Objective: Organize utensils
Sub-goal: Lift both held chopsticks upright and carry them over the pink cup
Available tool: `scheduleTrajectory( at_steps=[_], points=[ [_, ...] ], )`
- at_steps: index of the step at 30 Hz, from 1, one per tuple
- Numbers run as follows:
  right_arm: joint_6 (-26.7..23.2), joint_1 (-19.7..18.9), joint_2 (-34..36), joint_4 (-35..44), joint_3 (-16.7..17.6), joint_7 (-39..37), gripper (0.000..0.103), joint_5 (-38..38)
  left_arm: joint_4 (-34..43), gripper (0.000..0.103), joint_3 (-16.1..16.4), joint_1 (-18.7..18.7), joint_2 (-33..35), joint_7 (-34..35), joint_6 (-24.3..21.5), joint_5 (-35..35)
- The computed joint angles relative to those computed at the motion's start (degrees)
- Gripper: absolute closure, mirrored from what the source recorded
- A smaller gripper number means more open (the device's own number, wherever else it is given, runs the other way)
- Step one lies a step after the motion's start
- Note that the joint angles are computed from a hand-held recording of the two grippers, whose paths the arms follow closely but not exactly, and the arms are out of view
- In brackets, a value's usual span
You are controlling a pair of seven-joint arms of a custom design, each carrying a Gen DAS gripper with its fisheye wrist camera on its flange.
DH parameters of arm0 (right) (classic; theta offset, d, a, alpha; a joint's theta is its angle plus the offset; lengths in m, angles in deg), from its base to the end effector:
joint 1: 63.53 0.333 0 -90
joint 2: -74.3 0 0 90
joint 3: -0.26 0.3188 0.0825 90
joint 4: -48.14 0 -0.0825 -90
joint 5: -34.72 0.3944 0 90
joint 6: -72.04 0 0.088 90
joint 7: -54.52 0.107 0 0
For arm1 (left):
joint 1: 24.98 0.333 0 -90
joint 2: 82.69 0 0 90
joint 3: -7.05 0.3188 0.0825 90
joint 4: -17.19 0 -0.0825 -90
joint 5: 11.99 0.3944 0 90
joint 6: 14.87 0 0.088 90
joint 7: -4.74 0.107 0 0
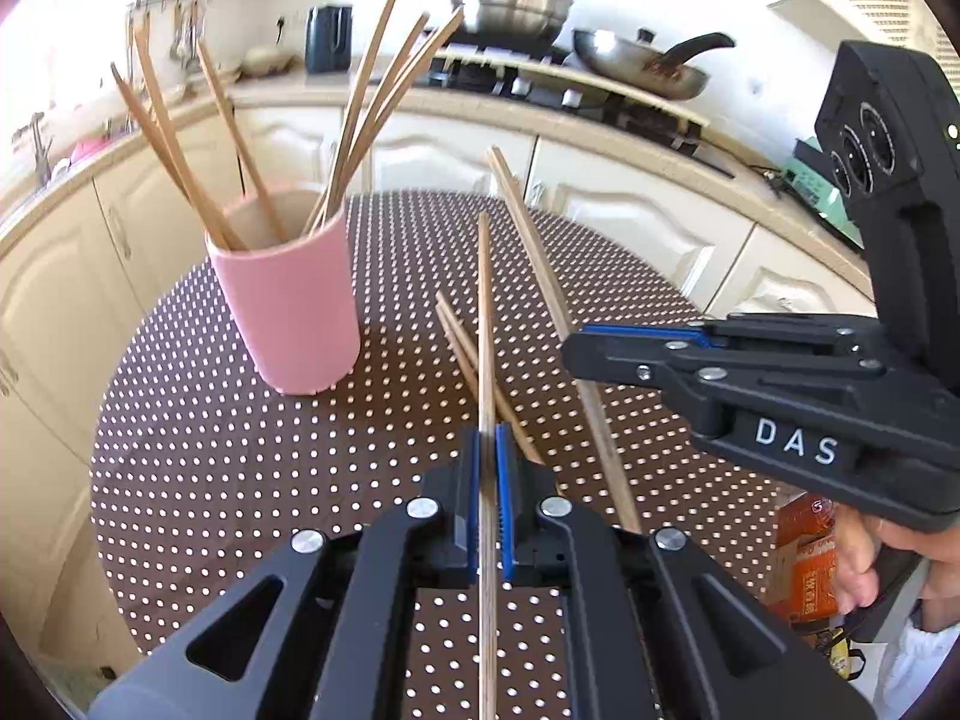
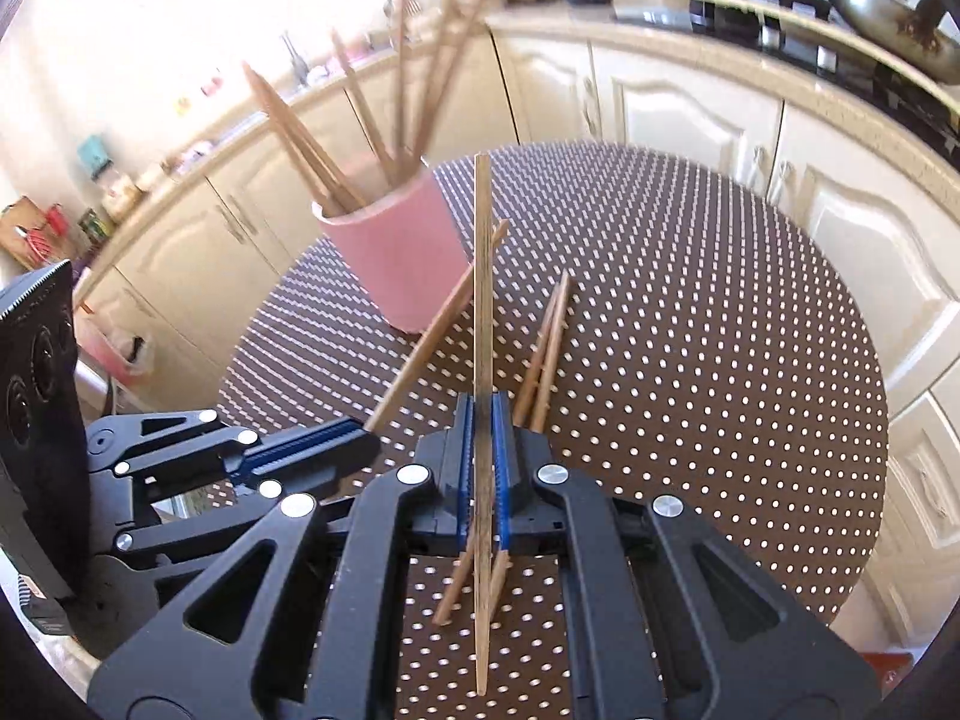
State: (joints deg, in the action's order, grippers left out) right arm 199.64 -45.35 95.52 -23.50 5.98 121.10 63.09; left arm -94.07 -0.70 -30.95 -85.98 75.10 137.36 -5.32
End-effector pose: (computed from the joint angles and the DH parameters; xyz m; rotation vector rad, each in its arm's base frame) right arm 0.6616 0.2923 0.6305 -2.1044 1.0769 -0.0751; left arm 0.5840 -0.1479 0.5971 -1.8269 1.7918 -0.8513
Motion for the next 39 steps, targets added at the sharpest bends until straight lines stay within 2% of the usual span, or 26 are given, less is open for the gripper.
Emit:
scheduleTrajectory(
  at_steps=[5,14,19,24,25,27,32,39],
  points=[
    [4.77,-1.3,-5.34,-6.47,1.2,-4.37,0.096,5.92,-3.49,0.098,0.09,-1.09,-3.72,0.18,4.57,0.31],
    [10.47,-1.59,-9.7,-11.79,2.36,-12.23,0.096,16.87,-5.43,0.098,1.46,-2.42,-6.24,-0.9,14.17,2.08],
    [12.31,-1.01,-9.94,-11.71,2.61,-14.95,0.096,20.11,-6.39,0.098,-0.54,0.99,-7.29,-10.58,16.57,12.8],
    [12.97,-0.65,-9.84,-11.32,2.77,-16.81,0.096,21.94,-7.46,0.098,-0.53,2.67,-8.49,-17.39,18.9,19.25],
    [13.14,-0.64,-9.81,-11.21,2.83,-17.06,0.096,22.39,-7.36,0.098,-1.81,4.45,-8.73,-20.56,19.0,22.76],
    [13.32,-0.54,-9.85,-11.08,2.92,-17.57,0.096,22.88,-7.32,0.098,-0.99,4.12,-8.67,-21.14,19.49,23.86],
    [13.86,-0.32,-9.85,-10.76,3.07,-18.78,0.096,23.72,-7.72,0.098,-1.02,6.04,-9.01,-26.78,21.78,28.24],
    [14.46,0.07,-8.87,-9.39,3.33,-19.42,0.096,23.69,-8.22,0.098,-3.17,11.62,-9.56,-38.27,26.3,36.94]
  ],
)
